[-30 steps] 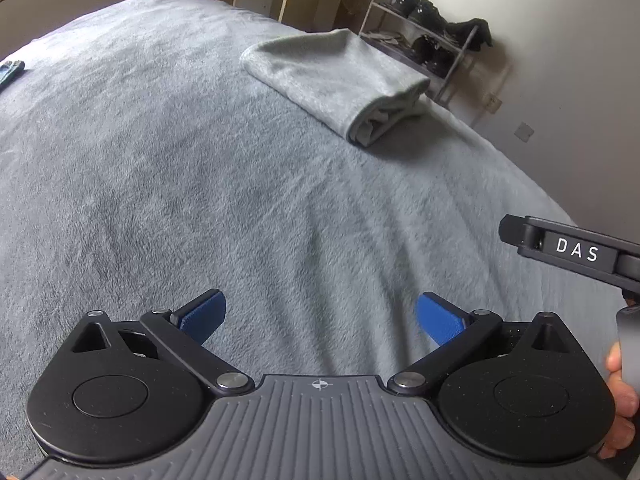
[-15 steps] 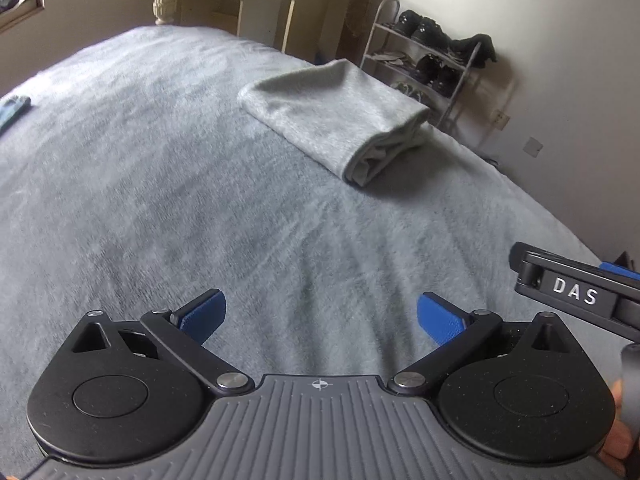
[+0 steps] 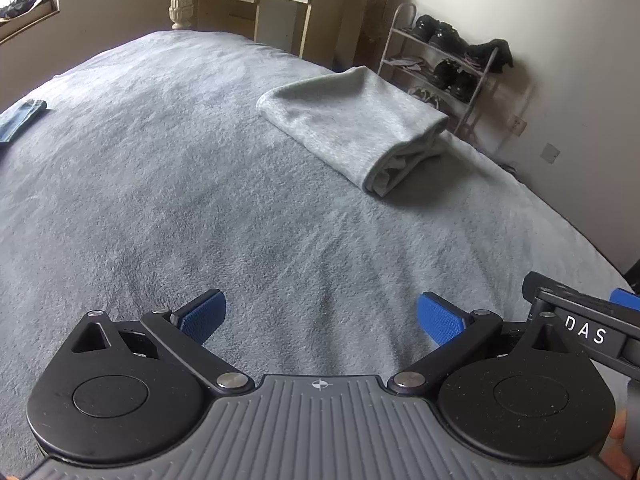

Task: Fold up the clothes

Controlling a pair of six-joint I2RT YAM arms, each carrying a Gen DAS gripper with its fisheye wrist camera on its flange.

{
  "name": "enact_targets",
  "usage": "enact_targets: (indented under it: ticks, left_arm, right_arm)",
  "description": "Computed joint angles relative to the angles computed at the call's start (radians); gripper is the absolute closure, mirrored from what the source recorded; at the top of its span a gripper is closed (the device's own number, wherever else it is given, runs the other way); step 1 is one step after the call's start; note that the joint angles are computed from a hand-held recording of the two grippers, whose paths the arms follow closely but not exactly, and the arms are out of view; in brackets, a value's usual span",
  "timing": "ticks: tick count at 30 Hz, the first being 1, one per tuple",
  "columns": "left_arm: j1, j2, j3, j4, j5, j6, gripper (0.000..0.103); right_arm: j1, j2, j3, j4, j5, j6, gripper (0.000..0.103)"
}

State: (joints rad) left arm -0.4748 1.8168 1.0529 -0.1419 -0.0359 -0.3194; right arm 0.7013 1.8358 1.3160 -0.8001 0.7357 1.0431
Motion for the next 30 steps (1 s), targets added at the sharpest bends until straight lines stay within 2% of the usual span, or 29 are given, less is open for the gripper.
enact_targets:
  ticks: [30]
  left_arm:
    - [0.002, -0.008, -0.014, 0.01, 0.004, 0.007, 0.001]
  right_arm:
    - [0.014, -0.005, -0.004, -0.008, 0.0, -0.007, 0.001]
